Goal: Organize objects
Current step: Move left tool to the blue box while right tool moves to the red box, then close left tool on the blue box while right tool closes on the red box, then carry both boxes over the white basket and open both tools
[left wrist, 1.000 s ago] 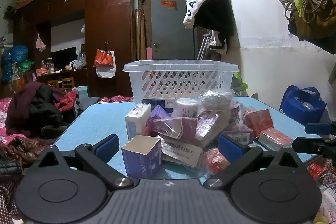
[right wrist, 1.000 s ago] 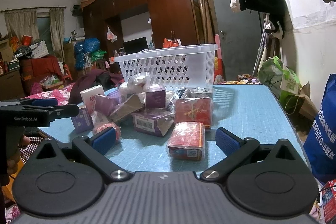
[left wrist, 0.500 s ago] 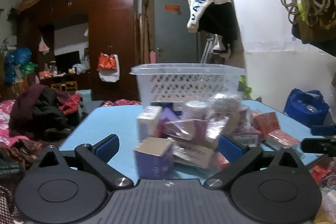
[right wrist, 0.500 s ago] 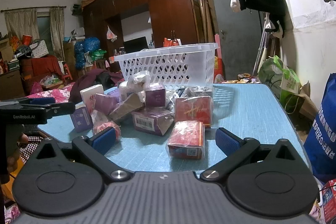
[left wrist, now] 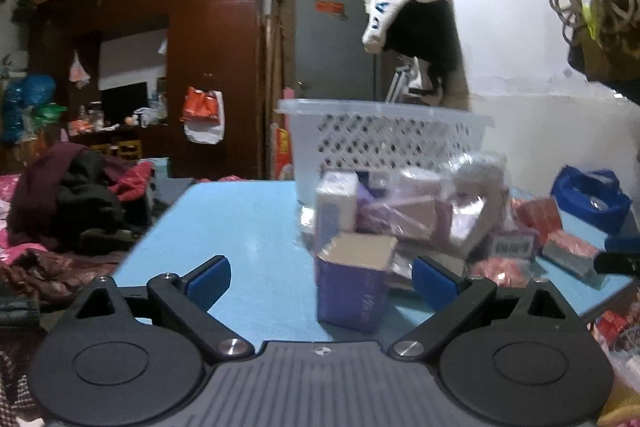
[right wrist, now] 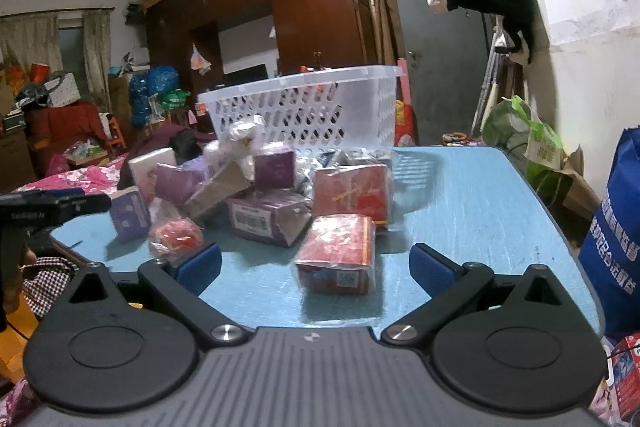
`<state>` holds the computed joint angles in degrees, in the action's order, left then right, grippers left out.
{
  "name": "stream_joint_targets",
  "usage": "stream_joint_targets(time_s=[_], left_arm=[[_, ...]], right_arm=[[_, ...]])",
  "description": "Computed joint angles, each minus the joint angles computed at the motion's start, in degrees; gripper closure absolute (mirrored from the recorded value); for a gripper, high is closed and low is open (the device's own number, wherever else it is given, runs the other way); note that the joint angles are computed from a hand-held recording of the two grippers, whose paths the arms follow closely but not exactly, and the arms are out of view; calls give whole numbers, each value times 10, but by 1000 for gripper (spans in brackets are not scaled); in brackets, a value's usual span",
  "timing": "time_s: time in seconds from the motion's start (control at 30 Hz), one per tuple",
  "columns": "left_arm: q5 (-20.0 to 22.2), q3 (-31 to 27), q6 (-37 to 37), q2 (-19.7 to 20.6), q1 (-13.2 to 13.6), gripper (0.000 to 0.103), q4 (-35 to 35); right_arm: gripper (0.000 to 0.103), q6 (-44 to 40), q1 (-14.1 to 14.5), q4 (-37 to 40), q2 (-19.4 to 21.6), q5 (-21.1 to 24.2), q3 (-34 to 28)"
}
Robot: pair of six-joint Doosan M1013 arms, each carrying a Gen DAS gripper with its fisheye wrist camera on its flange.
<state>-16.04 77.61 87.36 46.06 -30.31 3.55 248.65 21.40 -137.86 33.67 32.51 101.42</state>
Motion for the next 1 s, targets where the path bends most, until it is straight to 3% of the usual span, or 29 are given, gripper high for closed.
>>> stream_joint_targets(time_s=[0.13, 0.27, 0.37, 0.4, 0.43, 0.47, 0.77, 0.9, 1.0], left_arm=[[-13, -5, -23, 10, 0, 6, 50], [-19, -12, -87, 18, 2, 13, 118], [-10, -19, -105, 23, 3, 34, 132], [-8, -21, -135, 24, 5, 50, 159], [-6, -24, -178, 25, 7, 56, 197], [-10, -25, -204, 26, 9, 56, 217], [-77, 4, -152, 11, 15, 57, 148], [-81, 0, -193, 5, 20, 57, 169], [-70, -28, -243, 4, 24, 57, 211]], right_arm=[[8, -15, 1, 18, 3, 8, -2], [22, -31, 0, 27, 7, 3, -7], [32, -43, -3, 31, 9, -18, -13], [36, -50, -3, 31, 11, -16, -14], [41, -61, -2, 38, 12, -16, -16], [52, -69, -1, 44, 12, -13, -17], [54, -54, 3, 22, -1, 23, 5], [54, -45, -3, 2, -14, 28, 8], [54, 4, -21, -60, -24, 3, -3]])
